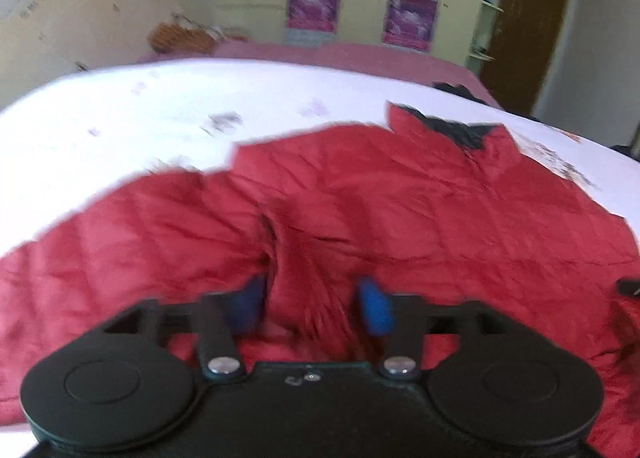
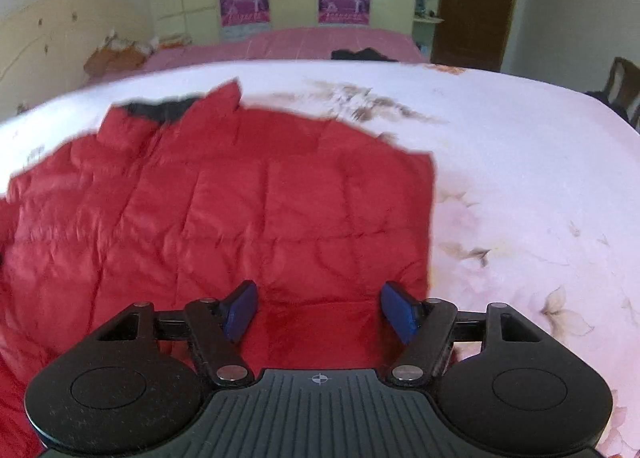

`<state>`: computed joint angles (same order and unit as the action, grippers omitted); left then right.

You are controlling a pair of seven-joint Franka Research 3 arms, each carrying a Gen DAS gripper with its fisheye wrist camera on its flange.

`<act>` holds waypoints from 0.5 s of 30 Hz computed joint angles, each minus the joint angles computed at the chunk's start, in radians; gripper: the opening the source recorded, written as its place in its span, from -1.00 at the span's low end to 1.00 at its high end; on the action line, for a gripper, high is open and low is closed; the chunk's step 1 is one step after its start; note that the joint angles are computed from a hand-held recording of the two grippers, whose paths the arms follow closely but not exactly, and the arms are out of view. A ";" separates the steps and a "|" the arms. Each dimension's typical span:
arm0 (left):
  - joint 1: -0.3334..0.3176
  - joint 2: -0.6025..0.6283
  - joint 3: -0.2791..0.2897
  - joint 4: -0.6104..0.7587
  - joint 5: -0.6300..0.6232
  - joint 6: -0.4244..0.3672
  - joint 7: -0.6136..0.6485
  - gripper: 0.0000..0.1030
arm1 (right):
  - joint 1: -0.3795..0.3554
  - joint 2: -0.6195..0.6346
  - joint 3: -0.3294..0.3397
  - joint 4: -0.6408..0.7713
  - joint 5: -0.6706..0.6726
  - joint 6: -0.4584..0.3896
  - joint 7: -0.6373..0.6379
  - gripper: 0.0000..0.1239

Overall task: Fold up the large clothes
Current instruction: 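Open the right tool and release the sleeve onto the jacket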

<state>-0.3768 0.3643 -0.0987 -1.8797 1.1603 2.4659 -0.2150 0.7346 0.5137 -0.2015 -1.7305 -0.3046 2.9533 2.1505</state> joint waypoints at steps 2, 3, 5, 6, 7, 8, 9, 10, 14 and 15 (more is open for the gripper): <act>-0.039 -0.040 0.010 -0.030 0.075 -0.086 -0.079 0.65 | 0.018 0.009 -0.043 0.020 -0.021 0.006 0.031 0.11; -0.037 -0.057 0.004 -0.044 0.094 -0.093 -0.088 0.64 | 0.011 0.019 -0.046 0.038 -0.017 -0.001 0.035 0.11; -0.028 -0.069 -0.012 -0.050 0.113 -0.102 -0.088 0.60 | -0.013 0.044 -0.040 0.078 0.002 -0.023 0.043 0.11; -0.024 -0.068 -0.019 -0.048 0.126 -0.097 -0.087 0.60 | -0.027 0.059 -0.030 0.104 0.016 -0.038 0.045 0.11; -0.019 -0.060 -0.024 -0.038 0.134 -0.085 -0.078 0.56 | -0.046 0.079 -0.016 0.134 0.032 -0.056 0.041 0.11; -0.013 -0.043 -0.029 -0.022 0.132 -0.068 -0.057 0.52 | -0.070 0.097 0.005 0.165 0.050 -0.074 0.025 0.11; -0.007 -0.027 -0.030 -0.005 0.125 -0.051 -0.035 0.45 | -0.094 0.116 0.029 0.194 0.072 -0.091 0.008 0.11; -0.005 -0.006 -0.030 0.017 0.118 -0.038 -0.015 0.43 | -0.118 0.133 0.055 0.221 0.098 -0.110 -0.011 0.11; -0.006 0.074 -0.017 0.088 0.040 -0.027 0.072 0.39 | -0.182 0.168 0.131 0.274 0.183 -0.138 -0.086 -0.24; 0.001 0.089 -0.014 0.097 0.004 -0.015 0.094 0.37 | -0.202 0.171 0.159 0.279 0.212 -0.139 -0.116 -0.45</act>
<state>-0.3760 0.4528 -0.1125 -1.7829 1.1646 2.4514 -0.1215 0.5323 0.6849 -0.0427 -1.4519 -0.0923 2.8147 2.0349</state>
